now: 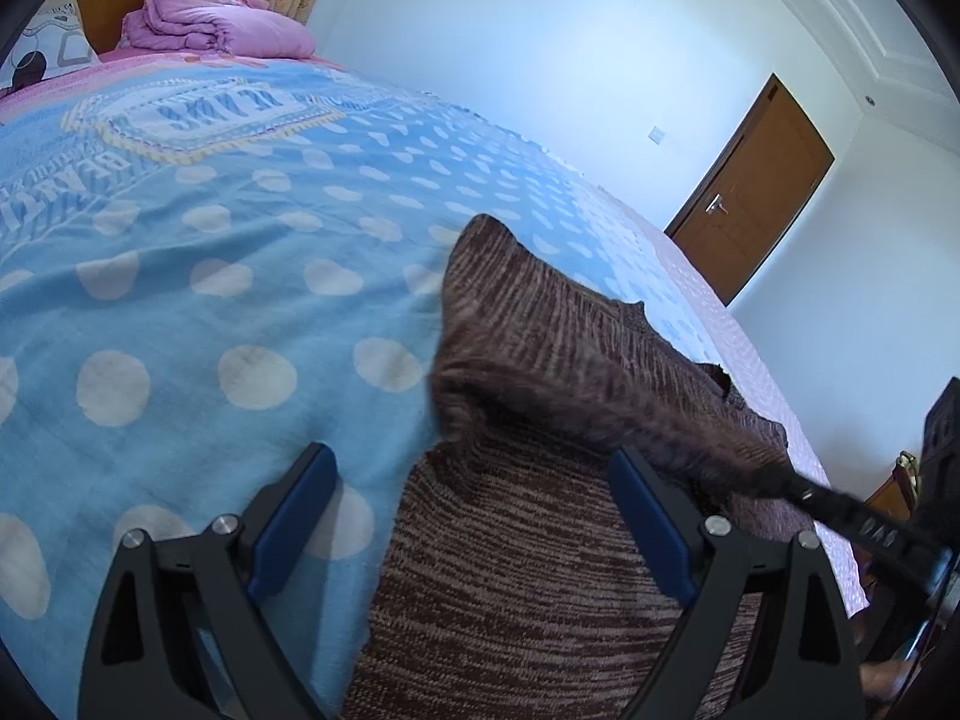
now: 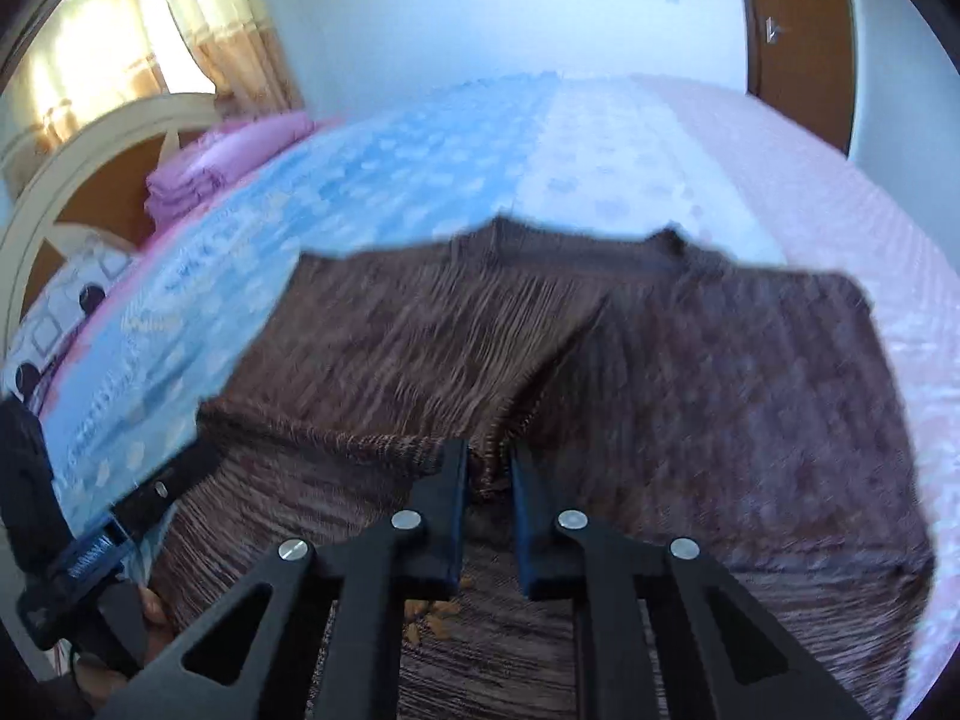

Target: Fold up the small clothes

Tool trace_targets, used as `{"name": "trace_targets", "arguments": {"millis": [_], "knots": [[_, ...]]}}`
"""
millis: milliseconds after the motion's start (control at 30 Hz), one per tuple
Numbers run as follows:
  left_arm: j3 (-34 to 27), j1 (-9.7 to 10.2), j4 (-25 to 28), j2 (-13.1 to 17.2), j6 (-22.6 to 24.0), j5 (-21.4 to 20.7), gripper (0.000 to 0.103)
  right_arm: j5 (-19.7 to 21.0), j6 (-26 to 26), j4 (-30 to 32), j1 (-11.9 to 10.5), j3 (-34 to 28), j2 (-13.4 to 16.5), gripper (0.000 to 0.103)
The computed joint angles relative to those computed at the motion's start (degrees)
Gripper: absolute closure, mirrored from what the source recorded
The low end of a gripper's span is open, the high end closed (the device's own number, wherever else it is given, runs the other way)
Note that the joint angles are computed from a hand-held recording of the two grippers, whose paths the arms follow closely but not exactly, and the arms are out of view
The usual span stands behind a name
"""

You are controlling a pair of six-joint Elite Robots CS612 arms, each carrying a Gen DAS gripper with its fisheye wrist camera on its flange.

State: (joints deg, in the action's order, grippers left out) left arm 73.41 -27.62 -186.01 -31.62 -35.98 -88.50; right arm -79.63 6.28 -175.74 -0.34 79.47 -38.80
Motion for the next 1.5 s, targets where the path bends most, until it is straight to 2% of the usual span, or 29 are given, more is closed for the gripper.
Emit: {"name": "trace_targets", "arguments": {"millis": [100, 200, 233, 300, 367, 400, 467, 533, 667, 733, 767, 833, 867, 900, 967, 1033, 1100, 1133, 1167, 1200, 1333, 1400, 1500], "knots": [[-0.05, -0.03, 0.19, 0.00, 0.13, 0.15, 0.008, -2.30, -0.80, 0.62, -0.29, 0.32, -0.12, 0.090], [-0.11, -0.03, 0.34, -0.01, 0.16, 0.20, 0.008, 2.11, -0.46, 4.53, -0.89, -0.16, 0.43, 0.089], [-0.04, -0.02, 0.33, -0.05, 0.16, 0.16, 0.008, 2.73, -0.59, 5.78, -0.88, -0.40, 0.68, 0.088], [-0.04, 0.11, 0.23, -0.05, -0.22, -0.40, 0.008, 1.94, -1.32, 4.38, -0.73, 0.08, 0.44, 0.086], [0.17, 0.25, 1.02, -0.38, -1.00, -0.90, 0.008, 2.41, -0.43, 4.16, -1.02, 0.81, -0.41, 0.068], [0.53, 0.22, 2.03, -0.91, -1.25, -0.33, 0.009, 2.11, 0.70, 1.27, -1.32, 2.24, -1.18, 0.064], [1.77, -0.43, 3.23, -2.29, -0.15, 4.06, 0.009, -0.12, 1.36, -2.95, -1.46, 4.02, -2.17, 0.064], [2.48, -1.12, 1.49, -3.14, 3.78, 8.18, 0.008, -2.31, 0.37, -6.45, -1.37, 4.98, -2.83, 0.064], [-0.89, -1.77, 3.46, -2.90, 7.46, 12.34, 0.005, -2.73, -2.47, -4.89, -0.37, 2.65, -1.76, 0.064], [-4.50, -2.16, 7.45, -1.76, 7.84, 15.12, 0.005, -2.42, -2.19, -3.12, 0.13, 0.80, -0.43, 0.072], [-6.28, -2.19, 10.12, -1.14, 8.09, 15.48, 0.005, -0.67, -0.89, -1.46, 0.00, -0.05, 0.16, 0.075], [-10.20, -2.28, 18.26, 0.29, 8.47, 16.13, 0.005, 5.68, 3.05, 2.01, -0.63, -1.76, 1.59, 0.075], [-11.41, -2.41, 21.87, 0.83, 8.76, 17.25, 0.006, 6.61, 3.88, 2.86, -0.43, -2.26, 2.24, 0.075], [-12.85, -2.60, 27.08, 1.51, 9.21, 19.41, 0.007, 5.13, 2.58, 1.30, 0.01, -2.21, 2.49, 0.074], [-12.83, -2.58, 32.14, 1.72, 8.97, 21.67, 0.008, 5.16, 0.31, 1.86, 0.21, -2.08, 2.15, 0.072], [-11.00, -1.53, 30.59, 0.94, 4.51, 19.01, 0.008, 8.12, -0.50, 1.28, -0.48, -1.54, 1.58, 0.072], [-10.78, -1.31, 34.24, 0.49, 0.87, 23.56, 0.010, 5.04, 2.12, -3.29, -1.05, -0.71, 1.07, 0.072], [-10.90, -1.04, 36.19, 0.39, -0.81, 24.17, 0.012, 4.27, 3.46, -4.36, -1.43, -0.76, 0.99, 0.072], [-10.60, -0.52, 36.33, 0.20, -1.96, 22.54, 0.012, 3.80, 4.91, -4.63, -1.91, -1.06, 0.94, 0.072], [-9.48, 0.08, 34.06, -0.36, -3.18, 20.25, 0.012, 3.93, 6.42, -3.87, -2.57, -1.83, 1.10, 0.072], [-7.53, 0.23, 24.94, -1.24, -3.04, 19.54, 0.011, 2.26, 6.70, 1.97, -3.28, -5.80, 2.69, 0.072], [-9.70, -0.04, 24.33, -0.40, -1.31, 19.47, 0.011, 1.16, 6.36, 5.93, -3.03, -8.86, 4.12, 0.072], [-14.77, -0.30, 25.20, 2.07, 1.93, 17.37, 0.011, -1.48, 3.89, 6.82, -2.09, -11.49, 5.62, 0.072]]}}
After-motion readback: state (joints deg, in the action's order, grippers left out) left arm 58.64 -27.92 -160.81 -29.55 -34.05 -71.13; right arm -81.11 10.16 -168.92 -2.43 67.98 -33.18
